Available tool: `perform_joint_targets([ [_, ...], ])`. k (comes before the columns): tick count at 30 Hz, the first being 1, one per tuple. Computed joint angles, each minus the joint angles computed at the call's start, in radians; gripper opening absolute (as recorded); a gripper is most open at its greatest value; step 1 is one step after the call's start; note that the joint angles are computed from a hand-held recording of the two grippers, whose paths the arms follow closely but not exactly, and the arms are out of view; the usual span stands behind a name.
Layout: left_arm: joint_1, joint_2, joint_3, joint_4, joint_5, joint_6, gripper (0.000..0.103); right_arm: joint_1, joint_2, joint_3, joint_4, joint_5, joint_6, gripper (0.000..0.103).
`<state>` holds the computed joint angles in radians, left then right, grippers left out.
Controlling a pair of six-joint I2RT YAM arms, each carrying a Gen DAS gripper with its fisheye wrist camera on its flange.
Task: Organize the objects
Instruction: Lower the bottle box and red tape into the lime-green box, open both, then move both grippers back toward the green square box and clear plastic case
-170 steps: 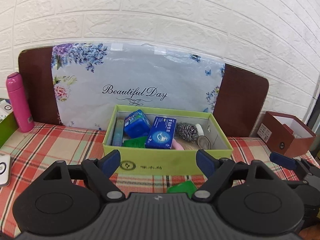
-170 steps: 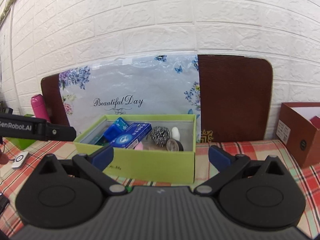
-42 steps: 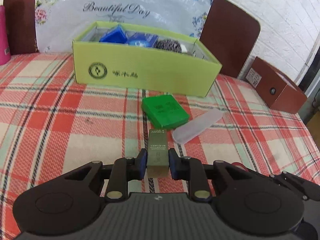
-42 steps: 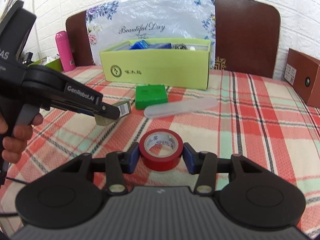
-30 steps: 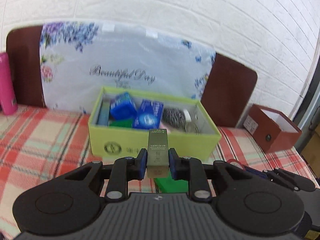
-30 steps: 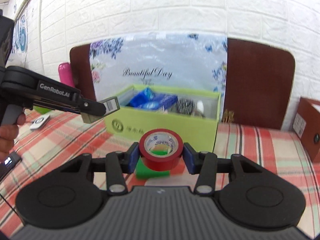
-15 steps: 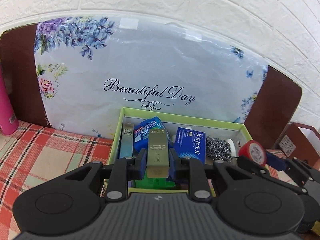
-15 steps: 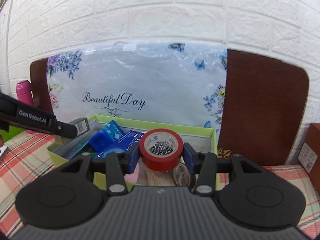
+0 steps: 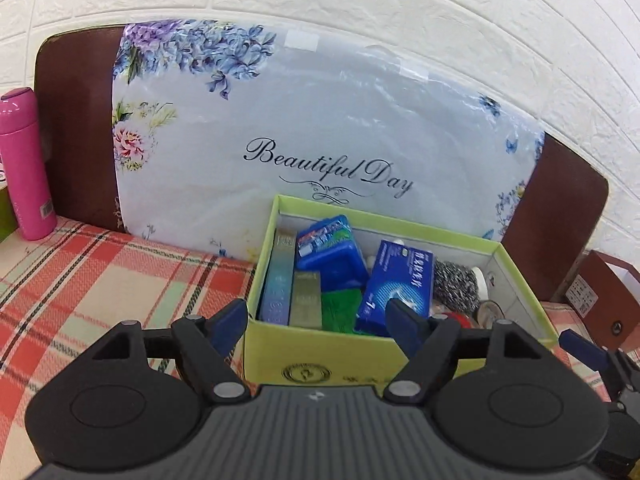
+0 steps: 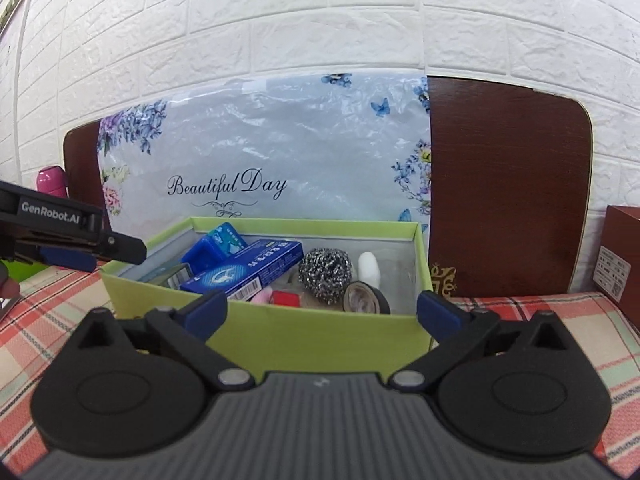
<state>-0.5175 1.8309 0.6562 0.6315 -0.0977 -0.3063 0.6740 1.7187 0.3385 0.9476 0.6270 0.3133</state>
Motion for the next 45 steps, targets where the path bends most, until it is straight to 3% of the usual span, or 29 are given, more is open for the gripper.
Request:
perform_joint_targets([
  [9, -0.130, -0.236, -0.131, -0.085, -0.101, -0.031, 0.080, 0.140, -0.242, -0.075, -0.221, 0.130, 0.137, 0.103],
  [16, -0.252, -0.375, -0.210, -0.162, -0.221, -0.067, 0.082, 0.329, -0.398, -0.095, -0.490, 0.301, 0.310, 0.103],
  [21, -0.332, -0.415, -0.277, -0.150, -0.284, -0.109, 0.082, 0.464, -0.408, -0.081, -0.695, 0.399, 0.511, 0.103],
  [28, -0.388, -0.412, -0.326, -0.143, -0.304, -0.165, 0.082, 0.579, -0.318, -0.046, -0.915, 0.432, 0.820, 0.103],
  [32, -0.416, -0.361, -0.336, -0.120, -0.366, -0.182, 0.082, 0.609, -0.240, -0.022, -0.984, 0.422, 0.947, 0.103],
  [37, -0.394, -0.284, -0.336, -0.116, -0.371, -0.246, 0.082, 0.613, -0.154, 0.002, -1.002, 0.387, 1.013, 0.103],
  [45, -0.358, -0.235, -0.376, -0.062, -0.338, -0.278, 0.082, 0.572, -0.084, 0.033, -0.927, 0.330, 0.939, 0.103],
])
